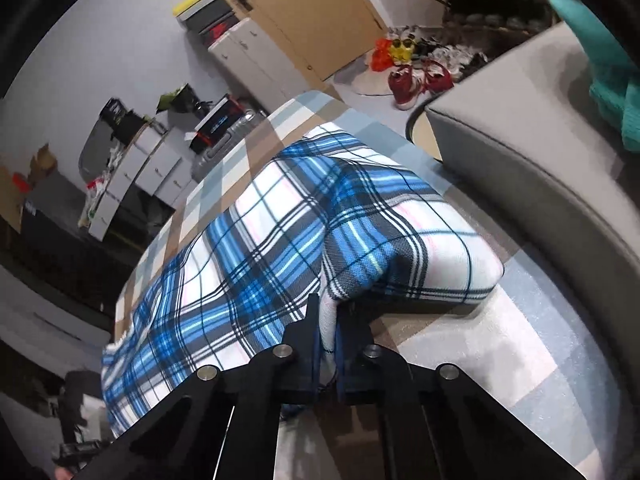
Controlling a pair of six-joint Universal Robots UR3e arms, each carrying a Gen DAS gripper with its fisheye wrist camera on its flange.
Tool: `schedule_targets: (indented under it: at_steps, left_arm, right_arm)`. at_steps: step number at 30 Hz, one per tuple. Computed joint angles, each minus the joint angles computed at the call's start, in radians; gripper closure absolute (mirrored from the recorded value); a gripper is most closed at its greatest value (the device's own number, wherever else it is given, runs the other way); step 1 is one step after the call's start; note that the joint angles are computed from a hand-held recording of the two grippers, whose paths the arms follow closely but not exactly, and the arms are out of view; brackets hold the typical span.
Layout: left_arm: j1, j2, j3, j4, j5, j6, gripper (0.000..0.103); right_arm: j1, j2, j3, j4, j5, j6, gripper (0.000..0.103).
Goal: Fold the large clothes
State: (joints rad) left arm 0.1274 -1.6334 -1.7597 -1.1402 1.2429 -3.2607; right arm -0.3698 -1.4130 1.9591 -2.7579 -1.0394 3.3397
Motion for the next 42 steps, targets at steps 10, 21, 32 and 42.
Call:
schedule_targets:
  at_steps: [10,21,32,42]
  left_arm:
    - [0.032,0.187,-0.077,-0.138,0.038,0.064,0.103]
    - [0.062,0.451,-0.171,-0.275,0.136,0.064,0.089]
    - [-0.176,0.509,0.004,-0.177,0.136,-0.096,0.023]
    - [-0.431,0.024,0.110,0.130,0.121,-0.286,0.022]
  right_arm:
    - [-0.015,-0.325,0.209,0.024,-0.012,-0.211,0.101]
    - [-0.179,-0.613,0.216,0.799,0.058,-0.582,0.073]
    - [-0.327,-0.822,-0.026,1.158,0.304,-0.936,0.013]
    - [0.259,0.006,-0.638,0.685,-0.246,-0.522,0.008]
